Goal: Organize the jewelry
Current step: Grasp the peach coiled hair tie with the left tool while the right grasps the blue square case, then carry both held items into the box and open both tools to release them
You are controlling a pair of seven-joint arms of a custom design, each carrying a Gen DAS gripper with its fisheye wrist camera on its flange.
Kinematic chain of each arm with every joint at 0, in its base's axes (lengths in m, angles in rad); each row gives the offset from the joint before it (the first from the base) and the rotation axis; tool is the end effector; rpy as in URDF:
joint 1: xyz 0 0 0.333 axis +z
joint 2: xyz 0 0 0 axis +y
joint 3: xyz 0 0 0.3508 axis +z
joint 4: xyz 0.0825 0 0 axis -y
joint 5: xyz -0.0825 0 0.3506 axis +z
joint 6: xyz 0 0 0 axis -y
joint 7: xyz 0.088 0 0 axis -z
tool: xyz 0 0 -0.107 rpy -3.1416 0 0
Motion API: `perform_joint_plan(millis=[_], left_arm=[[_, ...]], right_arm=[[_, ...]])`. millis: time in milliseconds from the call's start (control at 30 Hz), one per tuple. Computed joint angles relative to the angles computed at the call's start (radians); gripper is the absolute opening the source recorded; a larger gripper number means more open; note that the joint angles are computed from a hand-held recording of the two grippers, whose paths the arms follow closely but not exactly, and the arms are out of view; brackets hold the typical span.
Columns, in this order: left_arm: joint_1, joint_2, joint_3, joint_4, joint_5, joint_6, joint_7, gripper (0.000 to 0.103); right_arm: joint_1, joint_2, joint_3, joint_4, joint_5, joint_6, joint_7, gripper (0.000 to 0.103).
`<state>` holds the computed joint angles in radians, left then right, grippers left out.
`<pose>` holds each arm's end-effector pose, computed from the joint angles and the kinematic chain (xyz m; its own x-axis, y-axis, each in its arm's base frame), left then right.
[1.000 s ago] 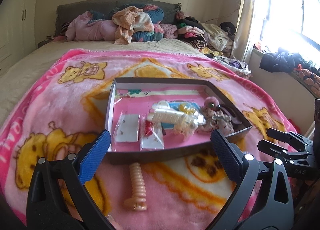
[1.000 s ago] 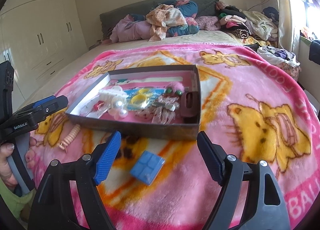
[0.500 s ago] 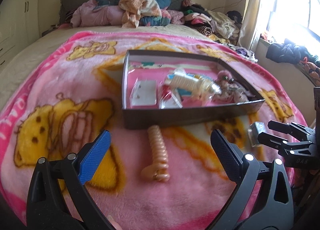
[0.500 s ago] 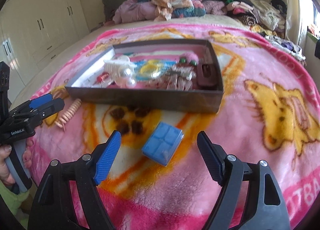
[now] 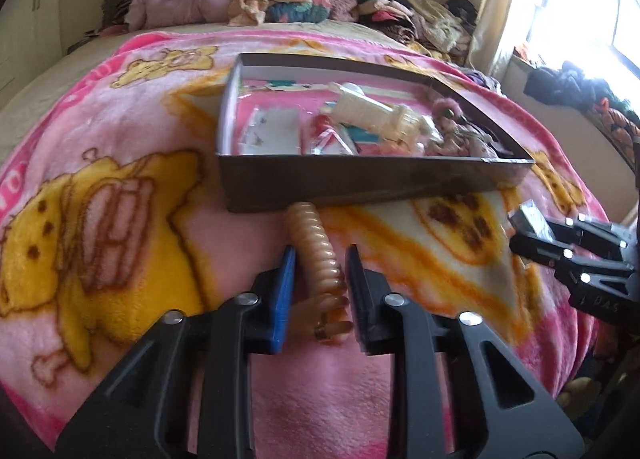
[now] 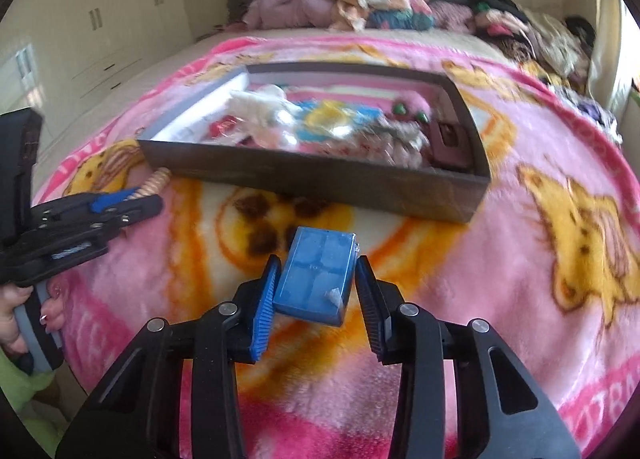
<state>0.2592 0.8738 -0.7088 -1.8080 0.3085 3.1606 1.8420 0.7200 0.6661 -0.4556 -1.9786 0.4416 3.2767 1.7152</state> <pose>0.6566 -0.2280 0.2791 -0.6495 -0.7460 0.1471 -0.6052 0.3901 -0.6940 0.6295 0.1725 0.2971 -0.1271 -0.9897 -0.0661 -0.7269 0.1383 -0.6727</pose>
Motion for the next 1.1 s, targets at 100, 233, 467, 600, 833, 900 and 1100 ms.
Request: perform_joint_plan(millis=[100, 233, 467, 600, 833, 900, 1100], left_arm=[[0.049, 0.009, -0.066, -0.028, 0.014, 0.002, 0.032, 0.011], [0.089, 0.023, -0.129, -0.034, 0.027, 0.015, 0.047, 0.011], [0.069, 0.05, -0.164, 0.043, 0.045, 0.025, 0.041, 0.011], [0.023, 0.07, -0.149, 0.113, 0.037, 0.014, 0.037, 0.011], [-0.072, 0.11, -0.103, 0.251, -0.008, -0.029, 0.052, 0.011], [-0.093, 0.116, -0.089, 0.275, -0.024, -0.037, 0.063, 0.011], [-0.152, 0.133, -0.049, 0.34, -0.074, -0.066, 0.097, 0.011]], right_arm=[[-0.007, -0.012, 0.012, -0.003, 0.003, 0.03, -0.014, 0.036], [-0.022, -0.022, 0.017, 0.006, 0.031, 0.049, -0.04, 0.036], [-0.015, 0.0, -0.032, 0.051, 0.078, 0.041, -0.057, 0.035], [-0.011, 0.025, -0.073, 0.085, 0.089, 0.017, -0.039, 0.035], [-0.016, 0.068, -0.12, 0.136, 0.05, -0.026, 0.033, 0.035], [-0.028, 0.077, -0.123, 0.149, 0.029, -0.036, 0.051, 0.035], [-0.056, 0.105, -0.134, 0.19, -0.025, -0.058, 0.109, 0.035]])
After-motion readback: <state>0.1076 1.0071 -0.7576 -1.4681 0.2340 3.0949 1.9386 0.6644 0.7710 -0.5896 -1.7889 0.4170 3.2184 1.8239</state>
